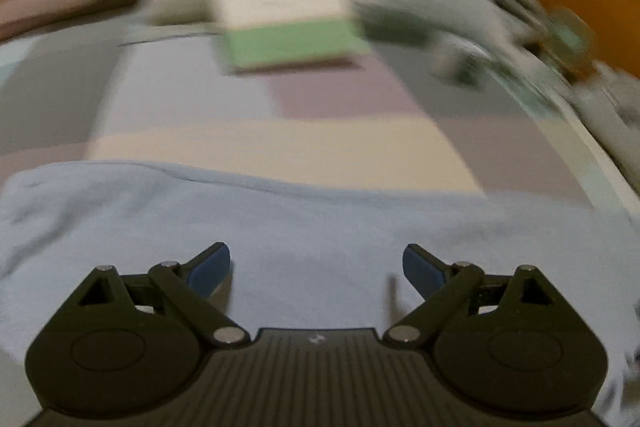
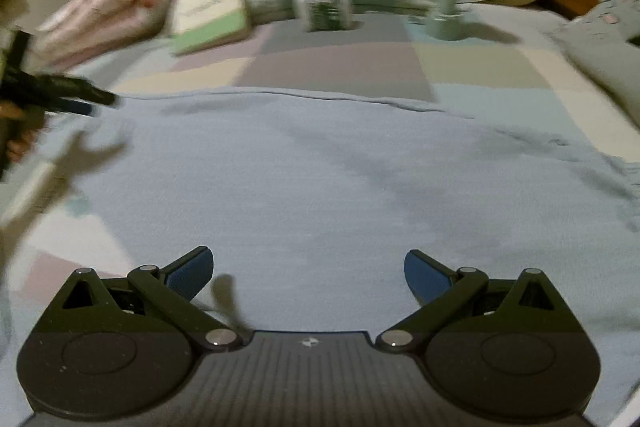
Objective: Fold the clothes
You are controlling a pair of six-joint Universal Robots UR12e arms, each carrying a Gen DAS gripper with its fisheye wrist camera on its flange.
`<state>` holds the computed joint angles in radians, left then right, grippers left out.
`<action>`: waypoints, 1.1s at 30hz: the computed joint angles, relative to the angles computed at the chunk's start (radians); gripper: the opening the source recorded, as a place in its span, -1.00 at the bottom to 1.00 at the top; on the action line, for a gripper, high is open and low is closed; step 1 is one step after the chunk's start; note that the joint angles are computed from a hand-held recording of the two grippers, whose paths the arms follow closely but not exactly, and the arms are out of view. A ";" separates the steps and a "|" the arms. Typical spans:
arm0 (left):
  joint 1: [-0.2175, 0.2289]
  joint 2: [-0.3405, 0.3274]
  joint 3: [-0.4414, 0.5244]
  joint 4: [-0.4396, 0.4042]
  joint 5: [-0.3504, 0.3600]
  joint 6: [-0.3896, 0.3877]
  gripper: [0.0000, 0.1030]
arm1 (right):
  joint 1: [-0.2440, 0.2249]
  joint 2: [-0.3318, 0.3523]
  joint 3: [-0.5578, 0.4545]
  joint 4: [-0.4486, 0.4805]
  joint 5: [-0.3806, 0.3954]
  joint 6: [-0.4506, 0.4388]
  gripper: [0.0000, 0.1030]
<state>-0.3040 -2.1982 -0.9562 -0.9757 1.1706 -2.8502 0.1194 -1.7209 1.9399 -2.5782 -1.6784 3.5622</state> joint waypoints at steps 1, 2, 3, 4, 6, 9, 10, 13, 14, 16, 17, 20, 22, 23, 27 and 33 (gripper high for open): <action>-0.004 0.001 -0.002 -0.017 -0.005 0.037 0.81 | -0.004 -0.002 0.002 -0.010 0.032 -0.004 1.00; -0.008 -0.001 0.001 -0.030 0.006 0.058 0.81 | -0.007 -0.003 0.003 -0.016 0.056 -0.009 1.00; -0.010 -0.006 0.010 -0.041 0.033 0.054 0.81 | -0.010 -0.003 0.004 -0.023 0.079 -0.014 1.00; -0.009 -0.012 0.020 -0.054 0.057 0.039 0.81 | -0.013 -0.004 0.005 -0.029 0.103 -0.019 1.00; 0.009 -0.017 0.025 -0.061 0.040 -0.007 0.81 | -0.011 -0.002 0.002 -0.025 0.104 -0.028 1.00; 0.052 -0.020 0.028 -0.064 -0.064 -0.092 0.81 | -0.008 0.000 -0.002 -0.009 0.080 -0.019 1.00; 0.063 -0.023 0.030 -0.062 -0.083 -0.121 0.81 | -0.009 0.000 -0.002 -0.006 0.081 -0.011 1.00; 0.082 -0.025 0.033 -0.017 -0.045 -0.217 0.82 | -0.016 0.000 0.000 -0.010 0.094 0.008 1.00; 0.083 -0.029 0.039 -0.008 -0.005 -0.244 0.82 | -0.018 -0.001 0.002 -0.011 0.098 0.013 1.00; 0.076 -0.035 0.050 0.017 0.124 -0.303 0.81 | -0.020 -0.001 0.003 -0.009 0.095 0.018 1.00; 0.068 -0.035 0.048 0.045 0.203 -0.341 0.81 | -0.020 0.000 0.003 -0.008 0.092 0.020 1.00; 0.063 -0.031 0.032 0.108 0.220 -0.343 0.81 | -0.018 0.002 0.002 -0.002 0.082 0.018 1.00; 0.065 -0.029 0.022 0.145 0.190 -0.327 0.82 | -0.016 0.004 0.001 0.000 0.075 0.016 1.00; 0.062 -0.032 0.026 0.146 0.186 -0.298 0.82 | -0.015 0.005 0.001 0.001 0.072 0.015 1.00; 0.047 -0.072 0.094 0.064 0.183 -0.185 0.82 | -0.012 0.009 -0.001 0.010 0.059 0.007 1.00; 0.043 -0.150 0.213 0.049 0.313 -0.314 0.80 | -0.001 0.017 -0.007 0.018 0.027 -0.019 1.00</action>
<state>-0.2608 -2.3482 -0.7434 -0.9270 1.4833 -3.1643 0.1188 -1.7042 1.9327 -2.5598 -1.6510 3.5433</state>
